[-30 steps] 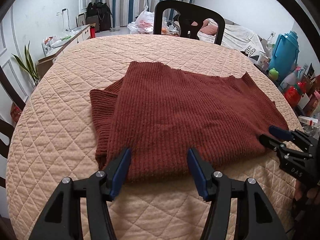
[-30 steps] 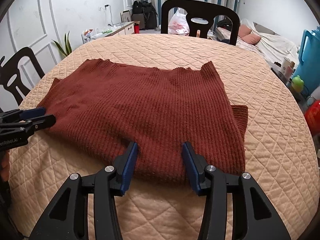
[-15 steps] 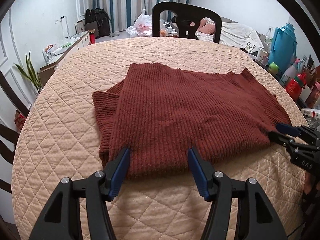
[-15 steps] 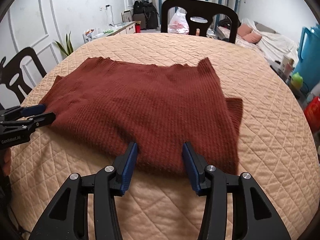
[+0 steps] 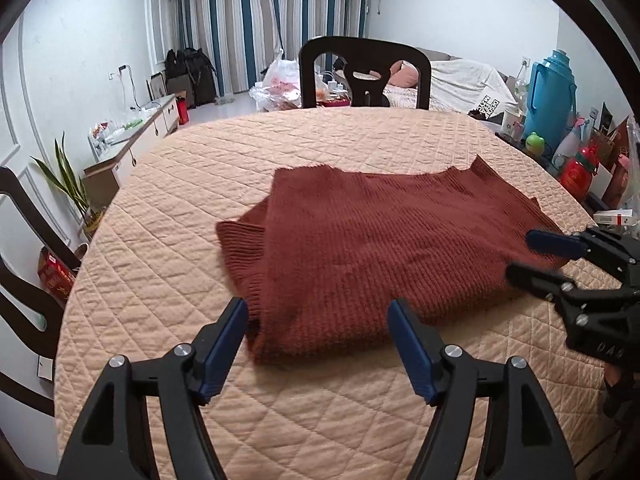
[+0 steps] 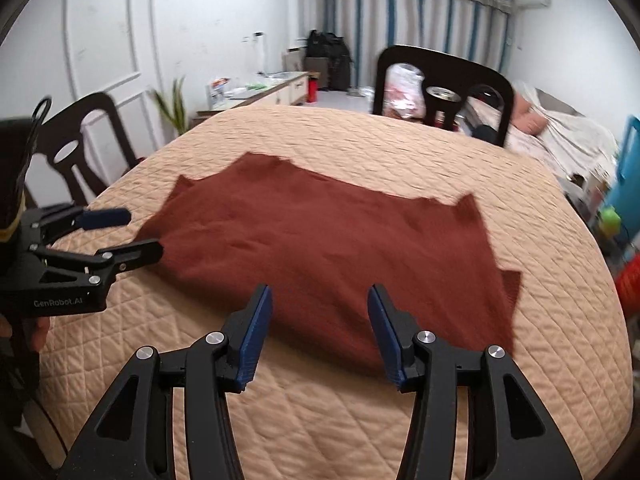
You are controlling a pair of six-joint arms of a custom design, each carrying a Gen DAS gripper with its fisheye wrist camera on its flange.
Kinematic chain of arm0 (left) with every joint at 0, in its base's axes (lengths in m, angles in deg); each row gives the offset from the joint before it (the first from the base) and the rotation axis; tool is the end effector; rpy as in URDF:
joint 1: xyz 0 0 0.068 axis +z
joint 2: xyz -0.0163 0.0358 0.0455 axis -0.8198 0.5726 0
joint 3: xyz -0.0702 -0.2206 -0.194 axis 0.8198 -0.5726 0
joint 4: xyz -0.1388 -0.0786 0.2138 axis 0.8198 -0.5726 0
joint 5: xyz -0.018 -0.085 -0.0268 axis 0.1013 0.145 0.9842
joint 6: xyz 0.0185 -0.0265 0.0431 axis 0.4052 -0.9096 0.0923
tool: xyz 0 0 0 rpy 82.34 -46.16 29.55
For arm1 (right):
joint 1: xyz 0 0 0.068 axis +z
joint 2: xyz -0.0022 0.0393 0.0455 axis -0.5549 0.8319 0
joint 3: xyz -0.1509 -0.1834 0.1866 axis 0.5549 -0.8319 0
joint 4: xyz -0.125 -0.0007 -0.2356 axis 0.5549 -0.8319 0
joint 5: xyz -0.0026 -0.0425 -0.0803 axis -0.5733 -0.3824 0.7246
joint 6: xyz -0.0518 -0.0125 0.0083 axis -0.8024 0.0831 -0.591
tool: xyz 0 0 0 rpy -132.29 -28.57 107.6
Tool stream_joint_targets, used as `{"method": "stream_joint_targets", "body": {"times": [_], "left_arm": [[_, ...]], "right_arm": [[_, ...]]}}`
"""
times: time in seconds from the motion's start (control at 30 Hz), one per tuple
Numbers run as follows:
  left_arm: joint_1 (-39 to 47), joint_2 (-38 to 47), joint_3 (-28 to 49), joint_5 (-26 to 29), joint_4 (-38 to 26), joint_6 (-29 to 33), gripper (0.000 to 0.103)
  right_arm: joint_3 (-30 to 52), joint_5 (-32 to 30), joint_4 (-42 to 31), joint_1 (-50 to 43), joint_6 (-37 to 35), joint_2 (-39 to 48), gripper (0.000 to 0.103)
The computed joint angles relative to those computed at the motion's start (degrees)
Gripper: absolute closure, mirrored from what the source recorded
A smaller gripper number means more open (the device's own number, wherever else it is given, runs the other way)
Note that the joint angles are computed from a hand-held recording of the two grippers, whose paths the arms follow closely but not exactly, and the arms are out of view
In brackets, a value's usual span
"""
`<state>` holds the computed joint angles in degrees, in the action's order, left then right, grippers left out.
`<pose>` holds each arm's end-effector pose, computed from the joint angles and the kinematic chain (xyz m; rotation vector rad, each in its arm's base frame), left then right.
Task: Fold small clothes
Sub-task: 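Move both tools to the side edge of the folded sweater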
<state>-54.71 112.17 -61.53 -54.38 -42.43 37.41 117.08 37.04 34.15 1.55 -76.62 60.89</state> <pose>0.1660 -0.0016 0.1156 0.0799 2.3760 -0.0622 0.2357 0.1619 0.1062 -0.6097 2.2987 0.1953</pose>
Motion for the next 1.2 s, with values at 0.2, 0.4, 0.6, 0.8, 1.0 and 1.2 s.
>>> {"method": "stream_joint_targets", "body": {"times": [0.2,0.4,0.6,0.8,1.0,1.2], "left_arm": [[7.45,-5.42,-0.60,5.29,-3.59,5.21,0.027],[19.37,-7.30,0.06,12.60,-6.17,11.29,0.024],[34.18,-2.54,4.90,24.21,-12.79,16.72,0.024],[46.49,0.20,10.62,28.51,-18.14,21.96,0.021],[50.10,2.79,12.40,30.41,-19.01,23.36,0.021],[49.27,7.38,14.76,31.79,-19.90,23.88,0.020]], "right_arm": [[4.20,-0.31,-0.83,3.81,-0.17,4.31,0.047],[9.02,-0.25,-2.16,8.23,-1.77,7.53,0.043],[12.94,0.46,-2.91,11.25,-3.19,10.01,0.042],[16.33,-0.82,-4.82,13.46,-4.52,12.18,0.042],[19.57,-0.94,-6.58,15.45,-4.98,15.02,0.042],[22.84,0.53,-8.34,17.09,-5.24,18.17,0.041]]}}
